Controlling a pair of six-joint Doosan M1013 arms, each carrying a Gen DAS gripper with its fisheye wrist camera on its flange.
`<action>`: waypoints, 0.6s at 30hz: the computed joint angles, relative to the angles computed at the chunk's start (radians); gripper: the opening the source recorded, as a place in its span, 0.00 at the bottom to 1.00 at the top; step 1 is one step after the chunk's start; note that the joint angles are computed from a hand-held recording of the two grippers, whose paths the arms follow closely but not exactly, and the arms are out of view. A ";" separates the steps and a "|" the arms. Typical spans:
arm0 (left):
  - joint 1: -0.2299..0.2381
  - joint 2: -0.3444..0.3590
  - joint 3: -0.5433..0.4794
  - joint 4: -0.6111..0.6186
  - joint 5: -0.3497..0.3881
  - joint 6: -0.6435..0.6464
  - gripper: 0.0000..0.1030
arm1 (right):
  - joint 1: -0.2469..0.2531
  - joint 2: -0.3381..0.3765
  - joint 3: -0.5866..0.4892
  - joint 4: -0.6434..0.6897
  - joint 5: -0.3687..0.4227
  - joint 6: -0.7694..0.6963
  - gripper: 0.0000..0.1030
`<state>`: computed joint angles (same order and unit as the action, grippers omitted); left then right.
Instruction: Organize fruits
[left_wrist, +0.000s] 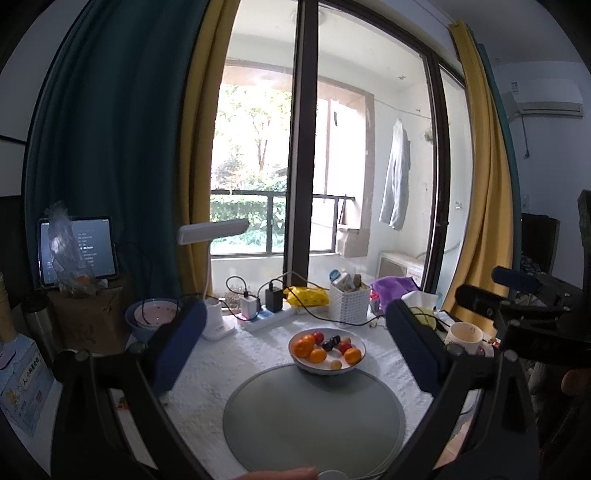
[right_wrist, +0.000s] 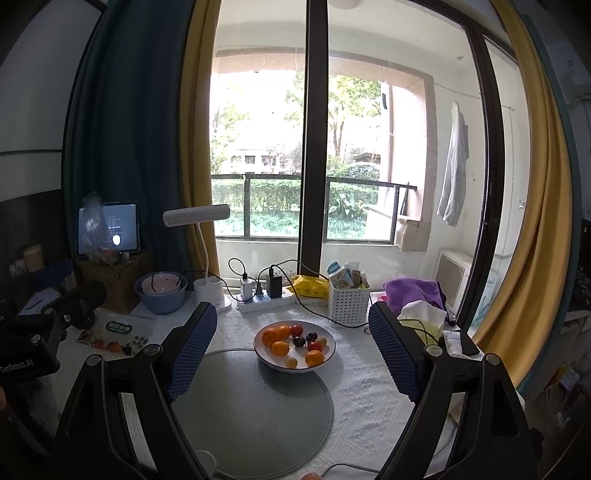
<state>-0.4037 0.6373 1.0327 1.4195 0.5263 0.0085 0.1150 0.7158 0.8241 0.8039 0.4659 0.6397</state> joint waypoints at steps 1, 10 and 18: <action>0.000 0.000 0.000 0.000 0.000 0.001 0.96 | 0.000 0.001 -0.001 -0.001 0.002 0.000 0.84; -0.001 0.000 0.000 -0.003 -0.001 0.006 0.96 | 0.000 0.001 -0.001 -0.002 0.000 0.001 0.84; -0.002 0.002 -0.003 -0.010 0.001 0.013 0.96 | 0.000 0.003 -0.005 -0.005 0.005 0.004 0.84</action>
